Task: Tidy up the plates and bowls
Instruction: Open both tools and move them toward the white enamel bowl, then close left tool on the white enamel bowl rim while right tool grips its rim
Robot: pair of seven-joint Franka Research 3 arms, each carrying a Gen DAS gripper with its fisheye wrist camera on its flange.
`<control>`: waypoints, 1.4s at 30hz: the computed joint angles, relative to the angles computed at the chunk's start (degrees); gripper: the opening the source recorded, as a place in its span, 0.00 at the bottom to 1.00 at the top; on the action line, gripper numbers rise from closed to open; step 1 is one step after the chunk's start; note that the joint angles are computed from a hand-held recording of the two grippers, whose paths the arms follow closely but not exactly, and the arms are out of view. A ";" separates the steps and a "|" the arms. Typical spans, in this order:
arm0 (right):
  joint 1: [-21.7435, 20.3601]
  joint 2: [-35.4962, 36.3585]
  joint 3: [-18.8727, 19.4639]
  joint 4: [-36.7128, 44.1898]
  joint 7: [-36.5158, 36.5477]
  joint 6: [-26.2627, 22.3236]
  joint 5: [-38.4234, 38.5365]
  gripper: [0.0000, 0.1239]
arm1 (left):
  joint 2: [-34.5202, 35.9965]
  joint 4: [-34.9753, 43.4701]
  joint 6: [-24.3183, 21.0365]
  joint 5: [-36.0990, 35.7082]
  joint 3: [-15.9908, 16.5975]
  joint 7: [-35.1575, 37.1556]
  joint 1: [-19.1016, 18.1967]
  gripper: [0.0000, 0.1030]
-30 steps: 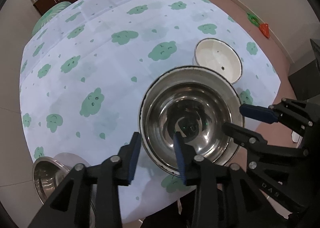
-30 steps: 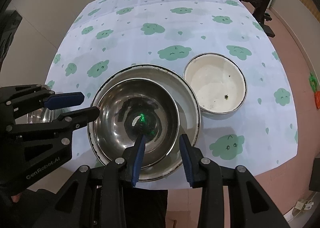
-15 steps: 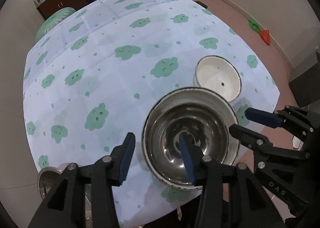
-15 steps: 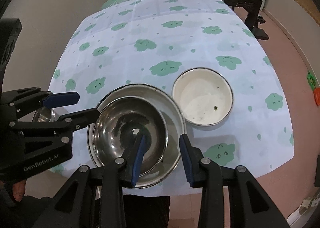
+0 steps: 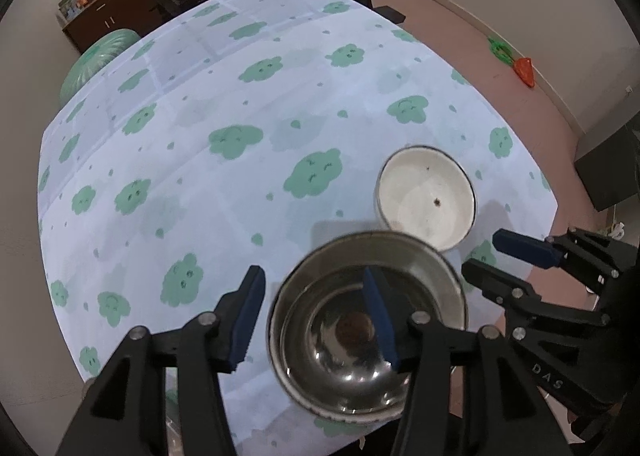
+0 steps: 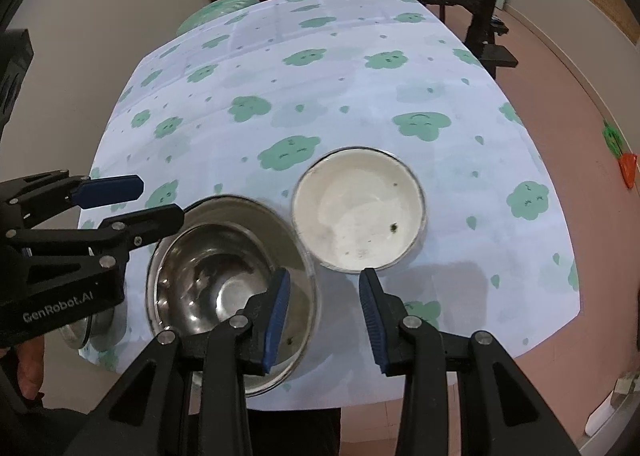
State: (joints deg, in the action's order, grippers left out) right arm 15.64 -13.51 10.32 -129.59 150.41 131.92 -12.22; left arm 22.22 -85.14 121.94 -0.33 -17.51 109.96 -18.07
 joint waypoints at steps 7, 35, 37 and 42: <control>-1.16 -0.81 -1.26 -1.79 -1.57 0.23 1.13 0.32 | 4.74 6.17 -2.22 2.33 0.02 -1.15 -2.27 0.50; -4.75 0.55 -3.70 -6.38 -6.01 4.54 6.26 0.32 | 18.32 22.91 -10.61 7.27 1.24 -1.41 -9.41 0.50; -4.64 0.81 -3.89 -6.42 -6.69 5.14 6.96 0.32 | 18.68 23.20 -10.87 7.17 1.17 -1.14 -9.48 0.50; -4.52 1.08 -3.88 -6.45 -7.41 5.59 7.64 0.28 | 19.27 23.62 -11.22 6.77 0.99 -0.46 -9.60 0.46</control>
